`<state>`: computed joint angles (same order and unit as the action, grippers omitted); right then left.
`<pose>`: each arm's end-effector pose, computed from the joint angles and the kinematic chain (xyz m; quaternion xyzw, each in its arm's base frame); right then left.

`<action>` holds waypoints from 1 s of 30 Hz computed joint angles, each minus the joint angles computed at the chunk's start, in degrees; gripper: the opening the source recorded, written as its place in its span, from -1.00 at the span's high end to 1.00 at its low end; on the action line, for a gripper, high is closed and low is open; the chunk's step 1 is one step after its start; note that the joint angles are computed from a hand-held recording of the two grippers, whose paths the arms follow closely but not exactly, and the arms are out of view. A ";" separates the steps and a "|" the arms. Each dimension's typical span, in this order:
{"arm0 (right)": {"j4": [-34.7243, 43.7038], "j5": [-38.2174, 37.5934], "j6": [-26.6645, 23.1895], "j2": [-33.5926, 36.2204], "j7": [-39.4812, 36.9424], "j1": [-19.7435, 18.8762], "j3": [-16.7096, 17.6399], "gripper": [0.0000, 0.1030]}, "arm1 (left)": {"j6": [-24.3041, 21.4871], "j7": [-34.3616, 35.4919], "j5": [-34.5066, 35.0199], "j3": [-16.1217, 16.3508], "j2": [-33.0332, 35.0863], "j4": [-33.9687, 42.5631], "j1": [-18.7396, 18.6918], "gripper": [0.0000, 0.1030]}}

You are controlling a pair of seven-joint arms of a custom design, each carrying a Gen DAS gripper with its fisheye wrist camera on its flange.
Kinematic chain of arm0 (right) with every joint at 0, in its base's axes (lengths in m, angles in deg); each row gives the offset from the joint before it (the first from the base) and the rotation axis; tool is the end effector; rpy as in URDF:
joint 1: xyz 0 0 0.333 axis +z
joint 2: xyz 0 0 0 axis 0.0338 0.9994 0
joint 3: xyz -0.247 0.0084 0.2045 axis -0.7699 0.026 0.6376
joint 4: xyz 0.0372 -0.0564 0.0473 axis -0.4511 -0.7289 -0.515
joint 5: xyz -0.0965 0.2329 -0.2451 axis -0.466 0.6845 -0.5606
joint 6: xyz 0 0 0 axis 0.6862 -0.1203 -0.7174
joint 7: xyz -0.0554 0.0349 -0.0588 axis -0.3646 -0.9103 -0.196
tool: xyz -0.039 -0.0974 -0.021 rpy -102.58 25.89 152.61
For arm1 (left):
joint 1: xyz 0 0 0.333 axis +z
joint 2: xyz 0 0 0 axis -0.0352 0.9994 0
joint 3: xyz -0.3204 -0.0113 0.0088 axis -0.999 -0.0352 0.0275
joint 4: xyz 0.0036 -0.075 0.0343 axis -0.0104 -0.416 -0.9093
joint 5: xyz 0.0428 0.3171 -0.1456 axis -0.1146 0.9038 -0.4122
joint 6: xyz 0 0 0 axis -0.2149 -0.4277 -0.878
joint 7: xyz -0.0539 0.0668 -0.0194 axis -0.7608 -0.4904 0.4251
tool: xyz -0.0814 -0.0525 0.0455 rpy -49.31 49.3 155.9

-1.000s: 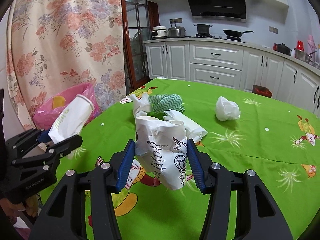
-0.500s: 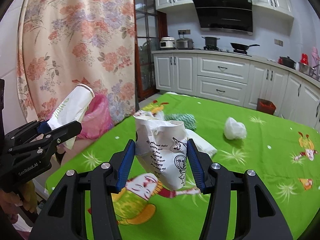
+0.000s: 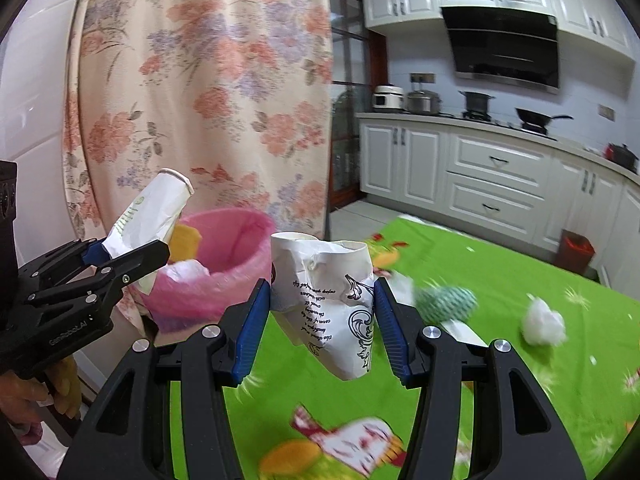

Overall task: Collect trash
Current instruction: 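Carry both paper cups to the pink bin and release them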

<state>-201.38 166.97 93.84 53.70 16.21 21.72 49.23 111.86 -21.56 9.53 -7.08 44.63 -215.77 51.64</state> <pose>0.5249 0.2055 0.5225 -0.7732 0.3458 -0.1870 0.4975 0.4163 -0.3013 0.5249 -0.6499 0.5120 -0.3483 0.4406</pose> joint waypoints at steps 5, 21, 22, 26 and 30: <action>3.41 -1.77 -0.85 2.28 0.26 1.02 1.26 0.02 | -0.01 0.32 1.20 3.32 -0.56 -2.30 -0.95 0.11; 19.02 -19.37 -4.09 15.57 14.00 1.55 7.03 0.02 | 4.17 0.88 6.83 9.50 5.66 -7.79 0.64 0.10; 19.79 -20.51 -4.12 16.26 14.79 1.38 7.51 0.02 | 4.71 0.83 7.03 9.89 6.57 -8.08 0.75 0.10; 23.44 -25.57 -5.29 19.45 18.92 0.71 9.03 0.00 | 4.74 0.31 8.10 9.78 8.04 -7.92 2.22 0.09; 27.18 -30.40 -7.96 22.70 24.30 0.02 9.96 -0.17 | 3.99 -0.84 8.41 9.27 9.97 -7.80 3.75 -0.29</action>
<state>-174.20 136.57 85.87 76.40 40.50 21.74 59.19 115.85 -22.40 17.94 2.19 54.60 -223.57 55.39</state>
